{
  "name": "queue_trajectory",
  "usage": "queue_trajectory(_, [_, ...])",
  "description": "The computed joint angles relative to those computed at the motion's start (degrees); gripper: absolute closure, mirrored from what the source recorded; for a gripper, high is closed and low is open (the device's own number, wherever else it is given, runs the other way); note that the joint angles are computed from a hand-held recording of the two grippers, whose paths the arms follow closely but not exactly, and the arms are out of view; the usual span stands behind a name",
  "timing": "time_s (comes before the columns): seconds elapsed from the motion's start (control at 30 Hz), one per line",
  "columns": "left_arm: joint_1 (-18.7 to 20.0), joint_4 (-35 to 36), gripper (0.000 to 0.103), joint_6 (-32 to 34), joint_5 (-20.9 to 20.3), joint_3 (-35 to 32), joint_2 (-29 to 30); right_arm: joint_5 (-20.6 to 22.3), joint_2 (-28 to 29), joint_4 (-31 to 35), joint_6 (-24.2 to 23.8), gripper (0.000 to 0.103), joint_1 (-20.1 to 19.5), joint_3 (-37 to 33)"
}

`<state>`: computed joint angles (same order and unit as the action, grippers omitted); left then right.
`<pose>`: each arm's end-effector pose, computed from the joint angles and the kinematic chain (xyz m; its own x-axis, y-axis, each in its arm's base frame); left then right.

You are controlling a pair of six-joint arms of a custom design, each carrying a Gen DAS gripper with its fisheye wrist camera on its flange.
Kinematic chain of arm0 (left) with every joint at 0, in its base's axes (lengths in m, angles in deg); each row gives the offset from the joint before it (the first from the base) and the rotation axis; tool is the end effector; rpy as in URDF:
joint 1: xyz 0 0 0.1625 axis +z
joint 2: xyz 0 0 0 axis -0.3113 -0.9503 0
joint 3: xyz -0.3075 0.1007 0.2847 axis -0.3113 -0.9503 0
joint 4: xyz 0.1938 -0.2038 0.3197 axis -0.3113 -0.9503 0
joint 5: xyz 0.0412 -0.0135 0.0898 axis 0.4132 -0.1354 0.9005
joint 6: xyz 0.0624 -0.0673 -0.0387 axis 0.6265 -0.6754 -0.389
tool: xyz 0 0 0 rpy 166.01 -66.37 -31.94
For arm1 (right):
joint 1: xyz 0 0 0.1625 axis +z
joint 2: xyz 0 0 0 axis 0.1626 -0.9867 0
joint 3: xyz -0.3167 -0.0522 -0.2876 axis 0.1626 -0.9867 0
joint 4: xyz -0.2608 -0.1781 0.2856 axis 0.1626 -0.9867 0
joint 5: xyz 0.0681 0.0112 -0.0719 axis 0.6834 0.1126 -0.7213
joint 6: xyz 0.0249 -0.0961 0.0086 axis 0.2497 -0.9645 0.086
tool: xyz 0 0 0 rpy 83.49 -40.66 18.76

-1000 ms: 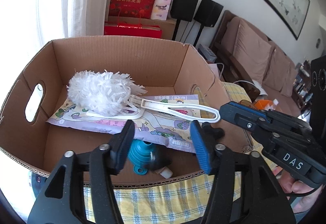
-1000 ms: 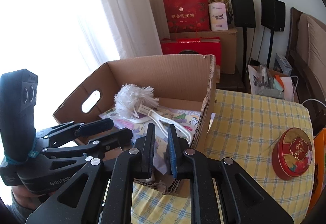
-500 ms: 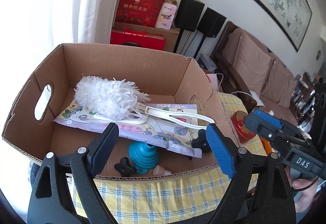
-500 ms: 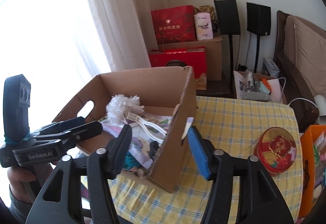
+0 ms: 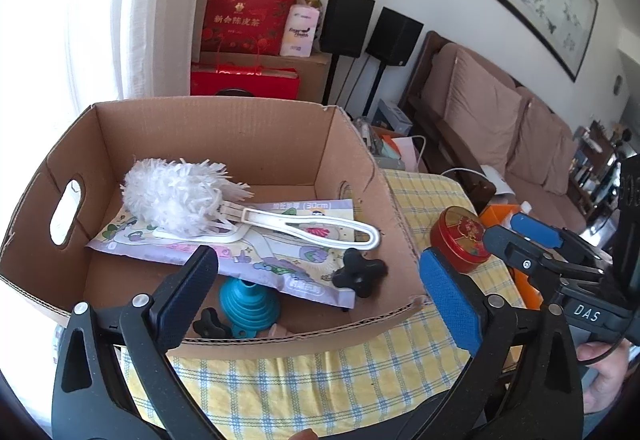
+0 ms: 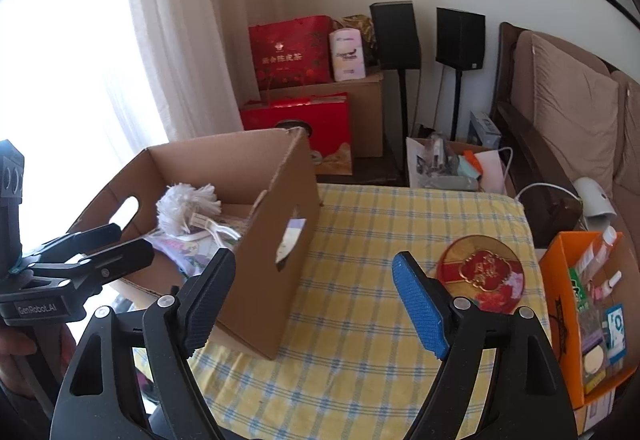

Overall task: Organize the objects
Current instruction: 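Move both tools back over the table toward the red round tin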

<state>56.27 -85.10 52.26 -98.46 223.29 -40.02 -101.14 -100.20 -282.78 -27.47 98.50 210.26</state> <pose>-0.1867 -0.4198 0.2310 -0.8605 -0.0544 -0.5065 0.3508 0.6576 -0.6667 0.2607 -0.4762 0.1514 -0.7127 -0.4630 0.5270 -0.6918 0.5878 -0.4193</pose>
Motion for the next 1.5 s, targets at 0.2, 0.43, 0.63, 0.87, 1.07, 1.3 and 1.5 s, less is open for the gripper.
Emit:
queue_trajectory(0.2, [-0.7, -0.6, 0.0, 0.9, -1.6, -1.4, 2.8, -1.1, -1.9, -0.6, 0.4, 0.016, -1.5, 1.0])
queue_trajectory(0.43, [-1.6, -2.6, 0.0, 3.6, -2.9, -3.6, 7.3, -1.8, -4.4, -0.2, 0.8, 0.016, -3.3, 2.1])
queue_trajectory(0.63, [-2.4, -3.7, 0.0, 5.4, -2.5, -6.2, 12.5, -3.2, -6.2, -1.6, 0.0, 0.015, -4.9, 3.1])
queue_trajectory(0.87, [-2.8, -5.3, 0.0, 6.8, -1.8, -9.3, 18.4, -4.1, -7.5, -3.3, -0.8, 0.015, -7.5, 3.6])
queue_trajectory(1.07, [-1.9, -6.6, 0.0, 8.2, -5.0, -12.6, 22.3, -4.0, -8.7, -3.4, -1.4, 0.015, -9.6, 3.6])
queue_trajectory(1.3, [0.1, -8.9, 0.0, 10.0, -8.2, -16.7, 27.1, -2.5, -10.0, -1.6, -0.8, 0.015, -13.1, 3.0])
queue_trajectory(1.5, [1.0, -8.6, 0.0, 11.6, -8.8, -19.9, 30.3, -1.2, -10.4, 0.4, 0.5, 0.015, -15.8, 1.8])
